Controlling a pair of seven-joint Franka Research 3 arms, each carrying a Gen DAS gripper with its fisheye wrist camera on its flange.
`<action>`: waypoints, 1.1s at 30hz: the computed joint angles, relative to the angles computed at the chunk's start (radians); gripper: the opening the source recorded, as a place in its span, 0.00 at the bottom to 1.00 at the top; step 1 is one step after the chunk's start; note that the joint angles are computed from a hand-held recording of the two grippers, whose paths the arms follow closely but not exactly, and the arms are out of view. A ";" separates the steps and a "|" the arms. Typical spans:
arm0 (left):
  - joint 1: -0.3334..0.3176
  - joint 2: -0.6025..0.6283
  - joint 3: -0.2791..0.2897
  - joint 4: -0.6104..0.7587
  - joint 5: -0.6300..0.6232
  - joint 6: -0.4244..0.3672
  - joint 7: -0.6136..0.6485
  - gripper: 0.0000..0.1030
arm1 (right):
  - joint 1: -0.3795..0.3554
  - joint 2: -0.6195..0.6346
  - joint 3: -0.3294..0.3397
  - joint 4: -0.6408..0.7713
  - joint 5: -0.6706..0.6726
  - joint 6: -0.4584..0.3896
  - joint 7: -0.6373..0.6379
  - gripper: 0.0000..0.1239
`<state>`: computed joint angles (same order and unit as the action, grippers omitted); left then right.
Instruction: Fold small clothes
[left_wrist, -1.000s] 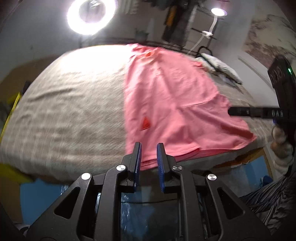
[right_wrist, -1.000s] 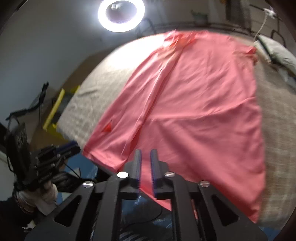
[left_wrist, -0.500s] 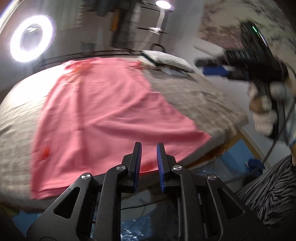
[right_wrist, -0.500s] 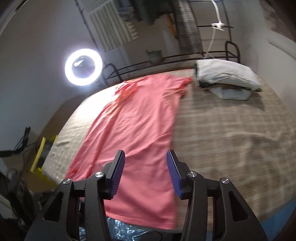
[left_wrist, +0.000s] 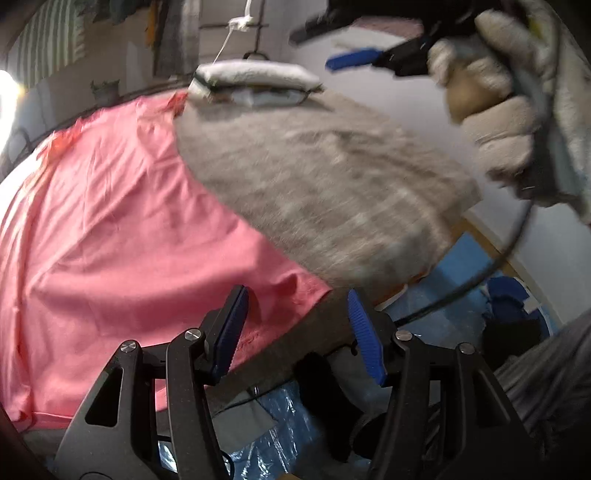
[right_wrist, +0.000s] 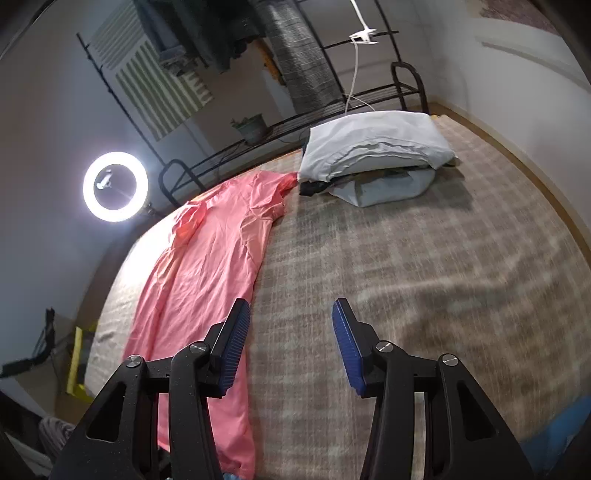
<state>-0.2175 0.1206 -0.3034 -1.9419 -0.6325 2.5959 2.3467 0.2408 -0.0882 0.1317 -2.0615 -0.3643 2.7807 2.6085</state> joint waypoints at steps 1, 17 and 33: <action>-0.004 0.013 0.003 0.005 0.009 0.019 -0.027 0.47 | 0.004 0.010 -0.005 0.007 0.022 0.008 -0.031 0.37; 0.107 0.024 0.037 0.118 -0.186 -0.139 -0.039 0.01 | 0.056 0.473 -0.094 0.512 0.496 -0.056 -0.435 0.37; 0.135 0.055 0.046 0.136 -0.220 -0.189 -0.032 0.01 | 0.081 0.962 -0.207 1.170 0.506 -0.223 -0.221 0.37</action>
<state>-0.0827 0.1755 -0.2569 -1.8057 -0.8520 2.4068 2.3151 0.3219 0.8737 -0.0756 -0.8912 0.1416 2.5579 2.3873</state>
